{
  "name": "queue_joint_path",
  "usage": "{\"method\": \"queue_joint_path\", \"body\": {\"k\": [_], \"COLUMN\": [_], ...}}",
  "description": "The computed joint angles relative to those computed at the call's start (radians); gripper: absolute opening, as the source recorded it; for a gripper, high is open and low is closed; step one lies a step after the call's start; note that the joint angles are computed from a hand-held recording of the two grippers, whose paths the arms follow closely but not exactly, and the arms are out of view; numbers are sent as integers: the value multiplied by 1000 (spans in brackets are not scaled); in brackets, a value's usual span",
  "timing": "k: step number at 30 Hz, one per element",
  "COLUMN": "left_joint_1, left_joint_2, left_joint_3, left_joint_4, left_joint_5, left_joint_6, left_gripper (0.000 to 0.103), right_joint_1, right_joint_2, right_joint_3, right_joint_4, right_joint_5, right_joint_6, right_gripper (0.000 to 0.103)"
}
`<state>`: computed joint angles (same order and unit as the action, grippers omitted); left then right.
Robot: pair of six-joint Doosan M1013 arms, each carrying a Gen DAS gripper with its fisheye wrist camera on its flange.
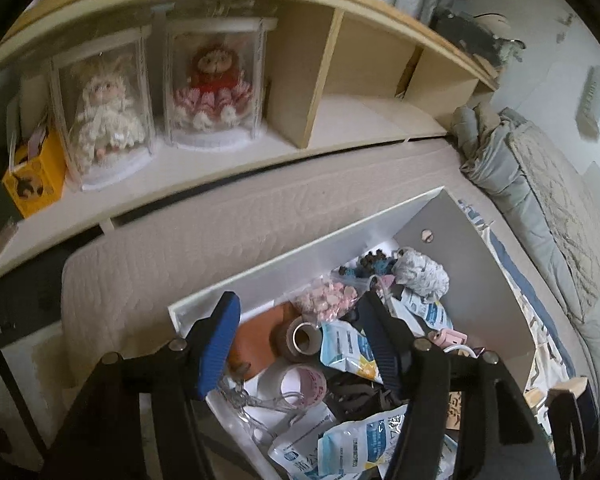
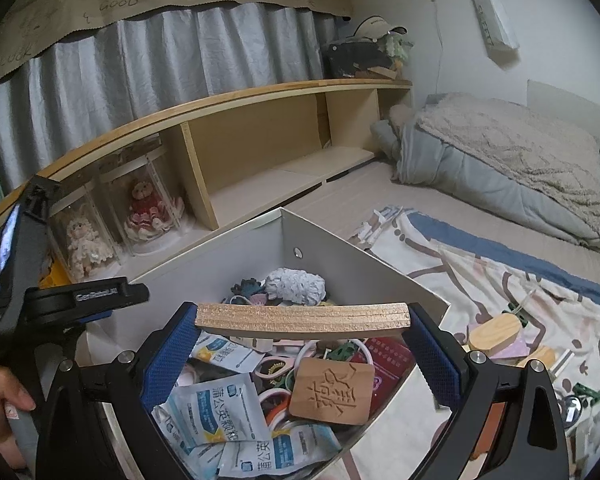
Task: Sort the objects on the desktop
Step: 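Lower the scissors into the box and open the left tool, then lower the wooden stick into the box and open the right tool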
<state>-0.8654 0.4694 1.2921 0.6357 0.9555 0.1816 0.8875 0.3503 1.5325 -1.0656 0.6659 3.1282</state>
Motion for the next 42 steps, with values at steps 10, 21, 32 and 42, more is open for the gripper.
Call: {"method": "queue_joint_path", "body": {"k": [10,21,32,42], "left_joint_1": [-19,-7,-9,1], "left_joint_2": [-10,-31,-64,-50], "left_joint_3": [18,40,90,66], "left_joint_4": [144,199,309,222], "left_joint_5": [-52,-179,-281,-244], "left_joint_6": [96,243,233,276], "left_gripper": [69,80,97,97], "right_joint_1": [-36,-83,-130,-135], "right_joint_2": [0,61,153,186], "right_joint_3": [0,-99,-217,-259], "right_joint_4": [76,338,525,461], "right_joint_5": [-39,4,122,197], "right_joint_6": [41,-46,-61,-45], "right_gripper": [99,99,99,103]}}
